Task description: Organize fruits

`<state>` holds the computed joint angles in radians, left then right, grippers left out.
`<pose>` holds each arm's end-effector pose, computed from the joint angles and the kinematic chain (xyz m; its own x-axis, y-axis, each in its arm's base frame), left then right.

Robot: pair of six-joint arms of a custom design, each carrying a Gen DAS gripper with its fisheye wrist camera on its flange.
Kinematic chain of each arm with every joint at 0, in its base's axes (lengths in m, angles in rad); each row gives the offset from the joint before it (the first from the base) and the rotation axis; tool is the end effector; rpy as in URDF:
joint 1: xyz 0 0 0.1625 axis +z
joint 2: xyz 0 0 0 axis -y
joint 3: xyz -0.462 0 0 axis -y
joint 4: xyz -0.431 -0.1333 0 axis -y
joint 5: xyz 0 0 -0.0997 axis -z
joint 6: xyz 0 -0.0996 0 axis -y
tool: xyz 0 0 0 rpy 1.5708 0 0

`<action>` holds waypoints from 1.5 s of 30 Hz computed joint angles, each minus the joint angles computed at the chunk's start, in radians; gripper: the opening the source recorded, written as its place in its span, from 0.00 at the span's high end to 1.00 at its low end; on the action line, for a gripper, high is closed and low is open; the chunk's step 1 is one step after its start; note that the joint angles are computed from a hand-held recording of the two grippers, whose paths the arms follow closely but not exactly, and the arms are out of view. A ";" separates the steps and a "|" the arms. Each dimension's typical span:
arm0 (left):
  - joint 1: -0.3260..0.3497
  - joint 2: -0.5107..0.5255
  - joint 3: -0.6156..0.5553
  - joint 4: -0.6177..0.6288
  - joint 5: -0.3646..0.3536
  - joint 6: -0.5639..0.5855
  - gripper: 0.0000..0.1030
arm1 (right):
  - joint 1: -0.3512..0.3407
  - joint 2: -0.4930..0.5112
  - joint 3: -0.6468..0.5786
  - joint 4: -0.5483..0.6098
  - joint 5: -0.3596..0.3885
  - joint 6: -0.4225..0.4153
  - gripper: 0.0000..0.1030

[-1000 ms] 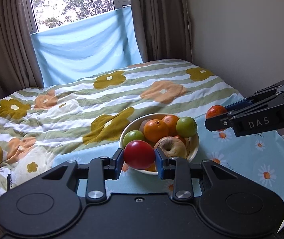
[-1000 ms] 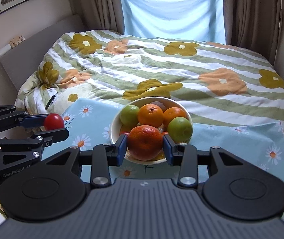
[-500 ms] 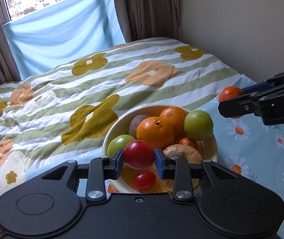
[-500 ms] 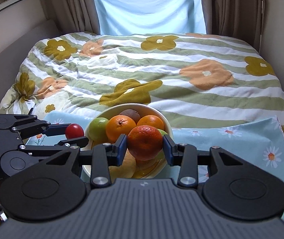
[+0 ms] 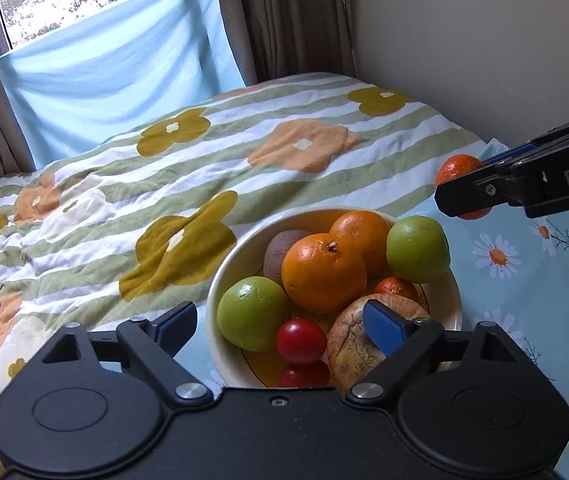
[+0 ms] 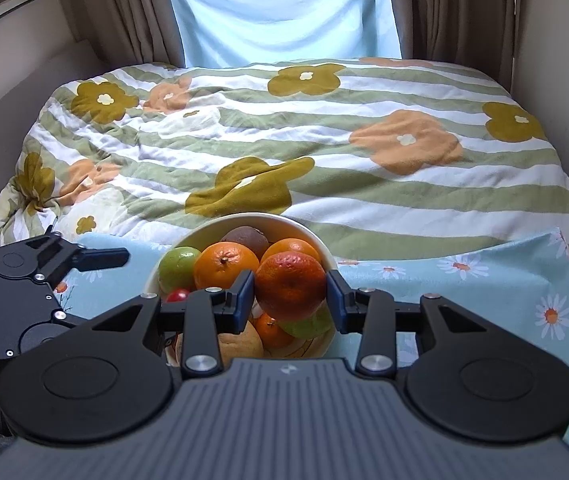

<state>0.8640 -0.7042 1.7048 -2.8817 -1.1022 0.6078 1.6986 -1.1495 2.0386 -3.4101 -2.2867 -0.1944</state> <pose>-0.3234 -0.6533 0.0446 -0.2773 0.8031 -0.5274 0.9462 0.3235 -0.0051 0.1413 -0.5662 0.2868 -0.7867 0.3138 0.5316 -0.2304 0.6496 -0.7245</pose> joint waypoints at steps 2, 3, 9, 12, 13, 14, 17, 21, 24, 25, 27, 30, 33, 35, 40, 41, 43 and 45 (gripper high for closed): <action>0.003 -0.016 0.003 0.011 -0.006 -0.013 0.10 | 0.000 0.002 -0.007 -0.001 0.003 -0.013 0.48; 0.004 -0.024 0.005 0.016 -0.005 -0.022 0.10 | 0.000 0.004 -0.011 0.000 0.006 -0.019 0.48; 0.009 -0.068 0.028 -0.006 0.012 -0.052 0.08 | -0.011 0.023 -0.032 0.020 0.034 -0.052 0.48; 0.015 -0.080 0.037 -0.010 0.028 -0.067 0.07 | -0.020 0.042 -0.043 0.025 0.049 -0.072 0.48; 0.015 -0.083 0.039 -0.009 0.033 -0.069 0.07 | -0.024 0.050 -0.047 0.026 0.052 -0.081 0.48; 0.016 -0.086 0.043 -0.010 0.038 -0.069 0.07 | -0.026 0.056 -0.051 0.031 0.053 -0.085 0.48; 0.020 -0.093 0.049 -0.014 0.043 -0.068 0.07 | -0.035 0.072 -0.061 0.040 0.061 -0.098 0.48; 0.026 -0.093 0.049 -0.014 0.049 -0.070 0.07 | -0.040 0.082 -0.064 0.038 0.071 -0.104 0.48; 0.028 -0.095 0.051 -0.015 0.046 -0.074 0.07 | -0.040 0.089 -0.065 0.036 0.071 -0.107 0.47; 0.029 -0.097 0.052 -0.018 0.044 -0.073 0.07 | -0.039 0.092 -0.063 0.024 0.067 -0.110 0.45; 0.030 -0.100 0.055 -0.022 0.038 -0.067 0.07 | -0.035 0.096 -0.059 -0.002 0.062 -0.120 0.28; 0.031 -0.106 0.061 -0.029 0.032 -0.059 0.07 | -0.025 0.111 -0.047 -0.086 0.042 -0.165 0.06; 0.028 -0.116 0.070 -0.037 0.026 -0.059 0.07 | -0.011 0.116 -0.036 -0.138 0.016 -0.175 0.02; 0.024 -0.127 0.078 -0.040 0.017 -0.062 0.07 | 0.002 0.111 -0.028 -0.151 -0.001 -0.168 0.02; -0.004 -0.169 0.119 -0.090 0.011 -0.071 0.07 | 0.050 0.086 -0.001 -0.200 -0.041 -0.183 0.02; -0.011 -0.179 0.129 -0.103 0.014 -0.075 0.07 | 0.063 0.079 0.007 -0.211 -0.050 -0.188 0.02; -0.029 -0.204 0.156 -0.127 0.023 -0.087 0.07 | 0.096 0.061 0.022 -0.229 -0.079 -0.191 0.02; -0.049 -0.231 0.186 -0.154 0.035 -0.105 0.07 | 0.126 0.039 0.043 -0.239 -0.105 -0.185 0.02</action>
<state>0.8147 -0.9352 1.8911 -3.0359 -1.0672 0.5028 1.8249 -1.1108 2.0812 -3.6495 -2.3917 -0.3797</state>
